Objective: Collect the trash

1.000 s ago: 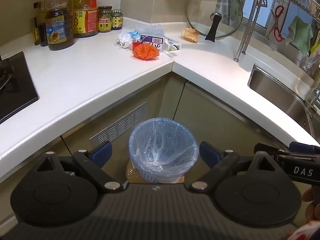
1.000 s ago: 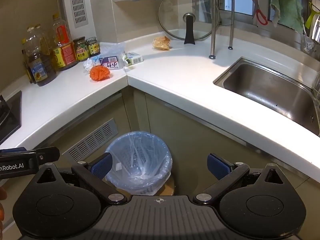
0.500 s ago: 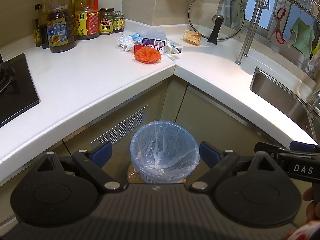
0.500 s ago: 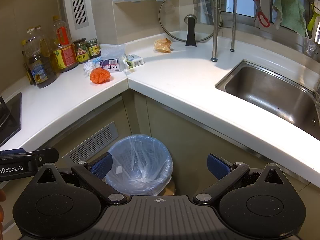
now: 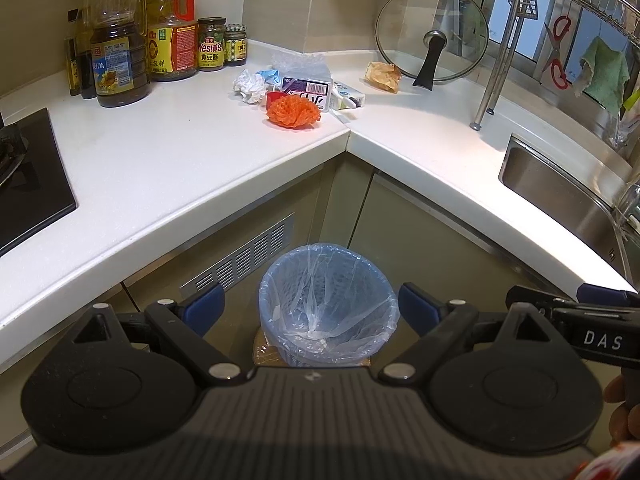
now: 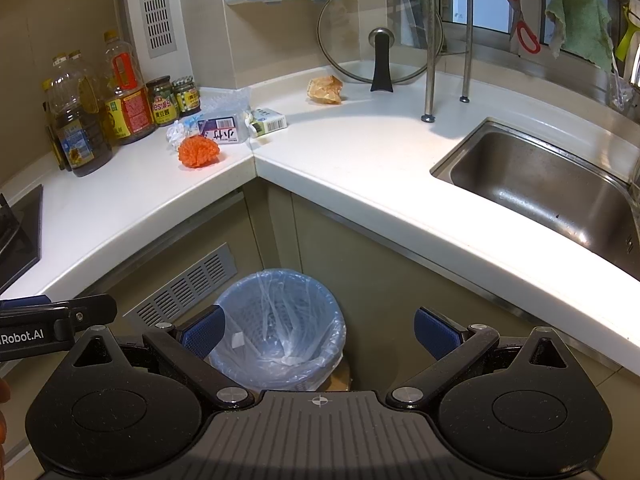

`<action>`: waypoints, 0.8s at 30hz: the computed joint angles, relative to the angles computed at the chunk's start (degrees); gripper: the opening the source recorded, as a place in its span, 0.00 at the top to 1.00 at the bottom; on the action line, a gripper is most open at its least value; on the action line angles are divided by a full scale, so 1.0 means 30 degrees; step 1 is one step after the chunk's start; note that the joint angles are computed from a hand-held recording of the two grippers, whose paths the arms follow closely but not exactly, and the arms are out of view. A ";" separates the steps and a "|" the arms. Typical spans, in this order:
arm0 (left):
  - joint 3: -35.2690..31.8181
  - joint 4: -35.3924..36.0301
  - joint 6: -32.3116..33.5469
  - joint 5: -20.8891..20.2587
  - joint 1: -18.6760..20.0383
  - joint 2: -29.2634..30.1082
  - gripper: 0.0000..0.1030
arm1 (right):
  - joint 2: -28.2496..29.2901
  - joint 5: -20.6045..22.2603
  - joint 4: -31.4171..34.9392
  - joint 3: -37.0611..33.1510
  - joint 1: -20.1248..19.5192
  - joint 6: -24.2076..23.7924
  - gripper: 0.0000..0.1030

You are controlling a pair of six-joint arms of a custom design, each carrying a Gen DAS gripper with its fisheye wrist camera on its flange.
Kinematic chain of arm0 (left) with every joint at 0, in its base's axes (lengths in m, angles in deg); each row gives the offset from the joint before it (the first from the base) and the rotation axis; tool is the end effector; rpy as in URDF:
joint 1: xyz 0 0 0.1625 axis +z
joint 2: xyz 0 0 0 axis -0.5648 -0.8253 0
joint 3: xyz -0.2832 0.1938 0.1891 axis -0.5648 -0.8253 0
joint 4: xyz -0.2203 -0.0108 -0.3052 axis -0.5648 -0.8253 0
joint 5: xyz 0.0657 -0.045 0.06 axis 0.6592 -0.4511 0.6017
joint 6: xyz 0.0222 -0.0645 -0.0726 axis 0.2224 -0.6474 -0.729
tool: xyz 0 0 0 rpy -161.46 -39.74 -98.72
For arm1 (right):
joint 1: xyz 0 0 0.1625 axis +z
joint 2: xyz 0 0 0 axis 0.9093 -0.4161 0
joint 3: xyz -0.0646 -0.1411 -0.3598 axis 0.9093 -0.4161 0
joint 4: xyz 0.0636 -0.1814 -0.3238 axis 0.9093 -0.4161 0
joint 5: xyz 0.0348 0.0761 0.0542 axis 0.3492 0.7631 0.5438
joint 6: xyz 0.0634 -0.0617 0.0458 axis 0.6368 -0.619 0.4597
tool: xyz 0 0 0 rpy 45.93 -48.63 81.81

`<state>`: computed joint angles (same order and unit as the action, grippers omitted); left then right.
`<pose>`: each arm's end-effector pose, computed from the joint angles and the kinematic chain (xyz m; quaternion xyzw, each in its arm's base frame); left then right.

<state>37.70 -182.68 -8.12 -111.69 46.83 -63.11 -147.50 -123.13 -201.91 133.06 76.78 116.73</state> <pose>-0.3115 -0.2764 0.2678 0.2583 0.8874 -0.3021 0.2336 0.3253 -0.1992 0.2364 0.0242 -0.8365 0.4316 0.3369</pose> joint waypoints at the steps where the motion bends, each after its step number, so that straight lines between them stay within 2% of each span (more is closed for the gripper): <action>1: -0.0007 -0.0059 0.0050 0.0002 0.0028 0.0030 0.10 | -0.0026 0.0007 0.0017 0.0002 0.0002 -0.0005 0.02; 24: -0.0140 -0.0260 0.0179 0.0041 0.0059 0.0244 0.10 | 0.0047 -0.0041 0.0286 -0.0131 0.0075 0.0251 0.02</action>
<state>37.27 -183.46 -7.58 -111.56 47.00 -62.38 -147.36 -123.26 -201.05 132.66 77.01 117.48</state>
